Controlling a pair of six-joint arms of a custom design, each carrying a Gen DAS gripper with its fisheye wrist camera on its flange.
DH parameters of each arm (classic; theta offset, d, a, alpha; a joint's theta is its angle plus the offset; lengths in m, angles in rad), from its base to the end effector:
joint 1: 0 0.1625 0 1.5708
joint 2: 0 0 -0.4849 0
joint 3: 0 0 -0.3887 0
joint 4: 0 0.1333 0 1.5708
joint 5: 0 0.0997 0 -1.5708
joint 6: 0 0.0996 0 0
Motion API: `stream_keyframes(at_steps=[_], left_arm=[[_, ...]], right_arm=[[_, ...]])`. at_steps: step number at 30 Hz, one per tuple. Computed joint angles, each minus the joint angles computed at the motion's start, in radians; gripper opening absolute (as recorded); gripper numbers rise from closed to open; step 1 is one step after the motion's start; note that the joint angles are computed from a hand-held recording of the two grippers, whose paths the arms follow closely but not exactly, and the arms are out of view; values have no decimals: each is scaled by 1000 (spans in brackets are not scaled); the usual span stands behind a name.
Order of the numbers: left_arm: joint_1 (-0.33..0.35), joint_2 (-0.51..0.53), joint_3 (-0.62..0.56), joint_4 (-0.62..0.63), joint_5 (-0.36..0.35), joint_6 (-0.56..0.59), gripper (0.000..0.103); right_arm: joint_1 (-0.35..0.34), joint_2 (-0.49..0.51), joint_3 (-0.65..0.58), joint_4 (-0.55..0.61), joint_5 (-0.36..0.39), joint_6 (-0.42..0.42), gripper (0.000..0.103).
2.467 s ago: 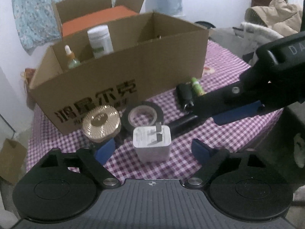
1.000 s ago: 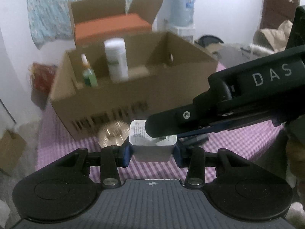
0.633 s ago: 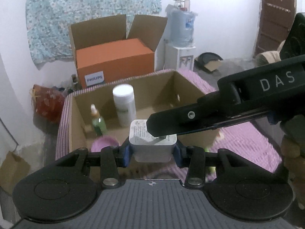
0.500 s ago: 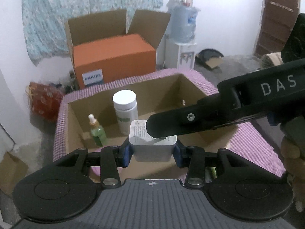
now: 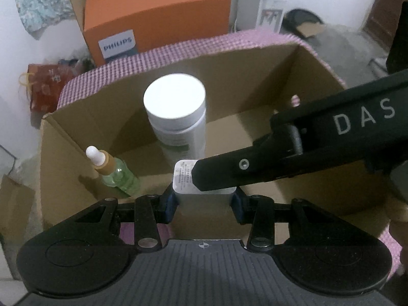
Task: Organize rigid objects
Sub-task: 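Lift the white charger plug into the box and open the right tool, then lower the right tool onto the gold round compact jar and close it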
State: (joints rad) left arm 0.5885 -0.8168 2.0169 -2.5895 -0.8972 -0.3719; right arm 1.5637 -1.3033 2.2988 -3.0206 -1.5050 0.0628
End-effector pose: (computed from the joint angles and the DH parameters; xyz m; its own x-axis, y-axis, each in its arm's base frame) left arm -0.3546 -0.4716 0.0591 -0.6143 0.4655 -0.6372 0.6386 0.7676 -0.0549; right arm 0.1365 -0.4738 0.2585 -0.9956 0.0347 -0.0865 0.0690 0.8981 -0.4343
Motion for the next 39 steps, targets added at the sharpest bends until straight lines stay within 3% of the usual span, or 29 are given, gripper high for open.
stream_keyframes(at_steps=[11, 20, 22, 28, 33, 39], left_arm=[[3, 17, -21, 69, 13, -19, 45], [-41, -31, 29, -4, 11, -23, 64], [-59, -52, 48, -30, 17, -25, 70], [-132, -146, 133, -92, 23, -58, 71], [-214, -224, 258, -211, 43, -90, 74], [-309, -269, 421, -305, 49, -232, 76]], right_arm=[[-17, 29, -26, 39, -6, 19, 44], [-19, -30, 15, 3, 28, 21, 45], [-15, -65, 42, -19, 42, 11, 45], [-13, -218, 146, -62, 103, -14, 45], [-71, -388, 250, -33, 222, -42, 52], [-134, -565, 378, 4, 244, -65, 53]])
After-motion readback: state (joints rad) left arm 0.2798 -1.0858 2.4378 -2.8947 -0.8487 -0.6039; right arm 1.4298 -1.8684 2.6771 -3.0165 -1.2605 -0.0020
